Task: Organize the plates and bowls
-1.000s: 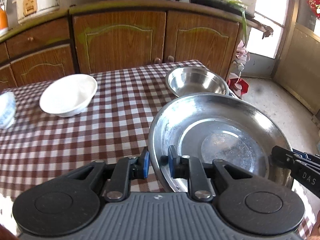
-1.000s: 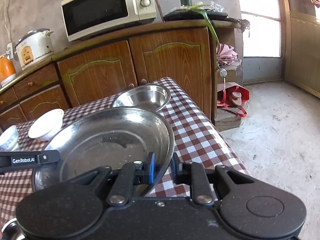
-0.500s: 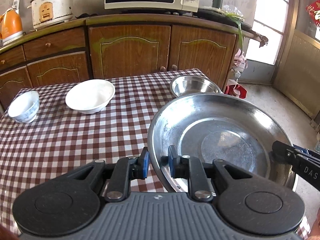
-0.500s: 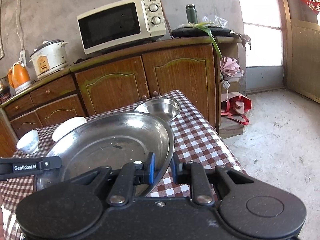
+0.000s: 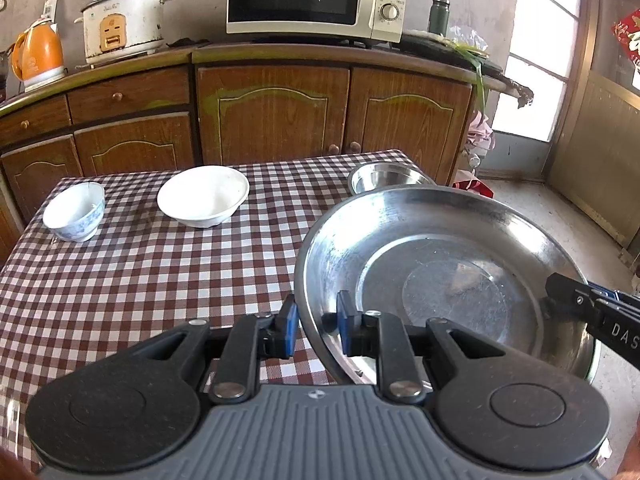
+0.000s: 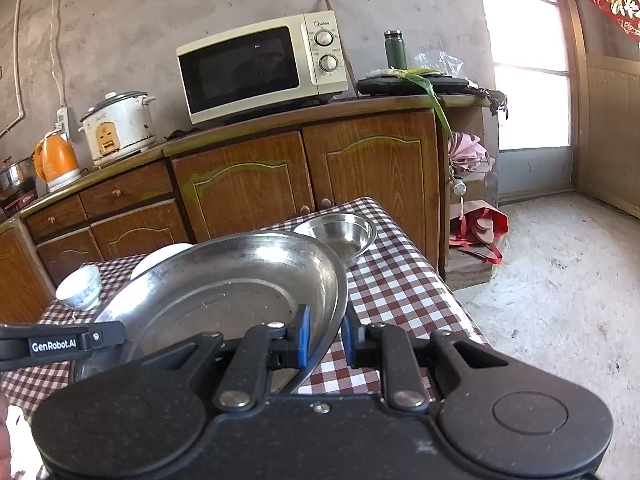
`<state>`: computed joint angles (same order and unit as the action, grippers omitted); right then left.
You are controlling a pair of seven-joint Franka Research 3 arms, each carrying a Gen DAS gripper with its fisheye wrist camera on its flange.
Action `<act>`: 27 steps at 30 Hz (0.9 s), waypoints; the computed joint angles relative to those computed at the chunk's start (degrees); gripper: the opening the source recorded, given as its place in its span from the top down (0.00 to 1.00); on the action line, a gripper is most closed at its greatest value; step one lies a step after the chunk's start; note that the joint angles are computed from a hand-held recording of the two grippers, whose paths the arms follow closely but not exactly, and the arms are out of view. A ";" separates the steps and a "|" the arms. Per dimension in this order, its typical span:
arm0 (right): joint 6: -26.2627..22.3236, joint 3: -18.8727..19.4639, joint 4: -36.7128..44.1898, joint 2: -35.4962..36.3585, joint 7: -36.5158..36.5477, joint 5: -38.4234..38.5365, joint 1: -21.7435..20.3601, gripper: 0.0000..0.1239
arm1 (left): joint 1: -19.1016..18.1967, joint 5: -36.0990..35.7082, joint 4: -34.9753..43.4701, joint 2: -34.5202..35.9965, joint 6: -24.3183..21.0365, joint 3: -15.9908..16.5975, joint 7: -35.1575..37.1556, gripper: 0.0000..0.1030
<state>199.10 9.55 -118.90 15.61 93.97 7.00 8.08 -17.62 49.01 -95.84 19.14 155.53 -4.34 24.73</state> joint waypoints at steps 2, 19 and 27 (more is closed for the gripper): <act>0.28 -0.03 -0.60 -0.53 0.02 0.03 0.11 0.81 | -0.20 0.68 -0.80 -0.66 0.14 0.17 -0.59 0.79; 1.96 0.36 -4.93 -3.75 4.26 -5.03 -0.15 0.81 | 0.86 7.46 -7.17 -6.06 -0.53 -1.21 -7.07 0.78; 2.20 0.29 -6.42 -4.77 5.96 -7.38 0.23 0.81 | 1.80 9.08 -9.69 -8.23 -1.12 -2.27 -8.82 0.78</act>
<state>201.30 9.84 -125.32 10.84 99.93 -0.38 8.30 -15.82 58.09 -105.53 10.92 154.41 -6.60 15.91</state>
